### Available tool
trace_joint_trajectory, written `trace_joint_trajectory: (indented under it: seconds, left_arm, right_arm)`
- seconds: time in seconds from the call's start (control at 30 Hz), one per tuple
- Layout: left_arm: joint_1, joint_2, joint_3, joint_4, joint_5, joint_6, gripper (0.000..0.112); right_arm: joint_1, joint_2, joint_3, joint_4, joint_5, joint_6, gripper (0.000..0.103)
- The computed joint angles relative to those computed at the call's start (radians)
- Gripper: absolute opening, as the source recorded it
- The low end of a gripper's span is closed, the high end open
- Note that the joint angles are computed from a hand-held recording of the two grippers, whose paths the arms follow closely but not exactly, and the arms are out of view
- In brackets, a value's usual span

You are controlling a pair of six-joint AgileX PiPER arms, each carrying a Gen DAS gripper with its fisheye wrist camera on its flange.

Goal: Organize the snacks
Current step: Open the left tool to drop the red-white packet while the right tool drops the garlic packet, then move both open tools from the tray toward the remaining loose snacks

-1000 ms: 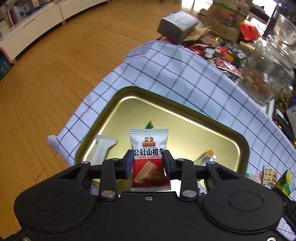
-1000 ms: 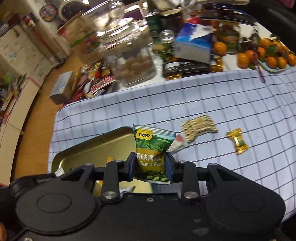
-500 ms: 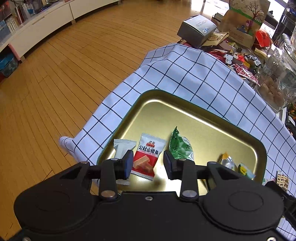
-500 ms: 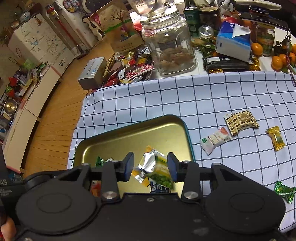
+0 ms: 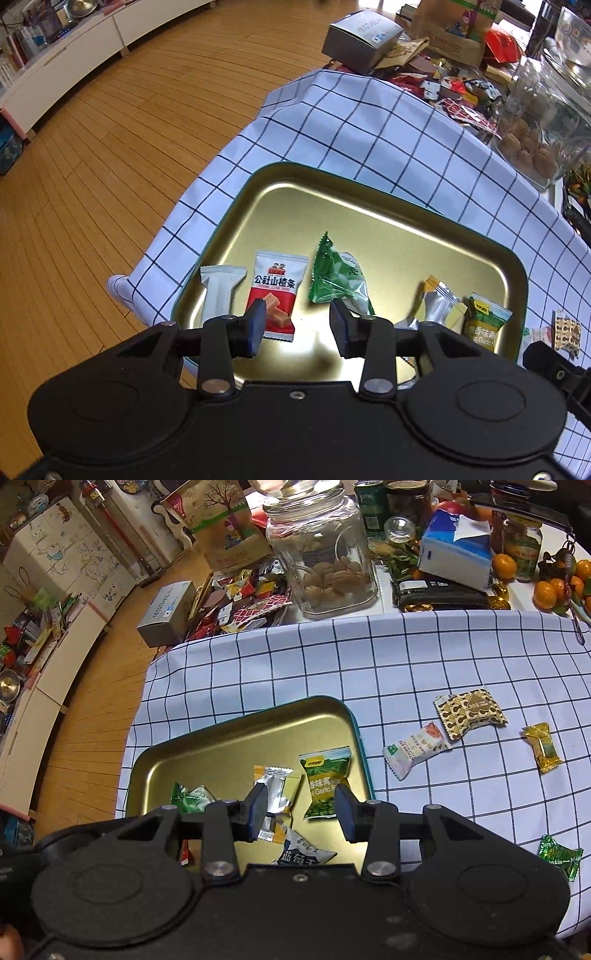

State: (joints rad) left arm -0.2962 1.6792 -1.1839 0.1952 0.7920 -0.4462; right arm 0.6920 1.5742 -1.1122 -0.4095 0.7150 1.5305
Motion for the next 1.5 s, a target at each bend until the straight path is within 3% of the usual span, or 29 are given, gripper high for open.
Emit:
trace_joint_trajectory:
  seconds: [0.47, 0.87, 1.07, 1.5]
  left_arm:
    - [-0.073, 0.011, -0.025, -0.004, 0.046, 0.033, 0.048]
    - [-0.206, 0.045, -0.088, -0.006, 0.116, 0.056, 0.048]
    - [-0.266, 0.081, -0.138, -0.054, 0.14, 0.077, 0.048]
    - [-0.397, 0.157, -0.227, -0.066, 0.153, 0.044, 0.048]
  right_arm:
    - [-0.012, -0.009, 0.01, 0.034, 0.049, -0.046, 0.043]
    - [-0.074, -0.084, 0.1, 0.076, 0.074, -0.097, 0.043]
    - [-0.169, -0.191, 0.217, 0.112, 0.074, -0.127, 0.043]
    - [-0.518, -0.365, 0.454, 0.208, 0.043, -0.242, 0.043]
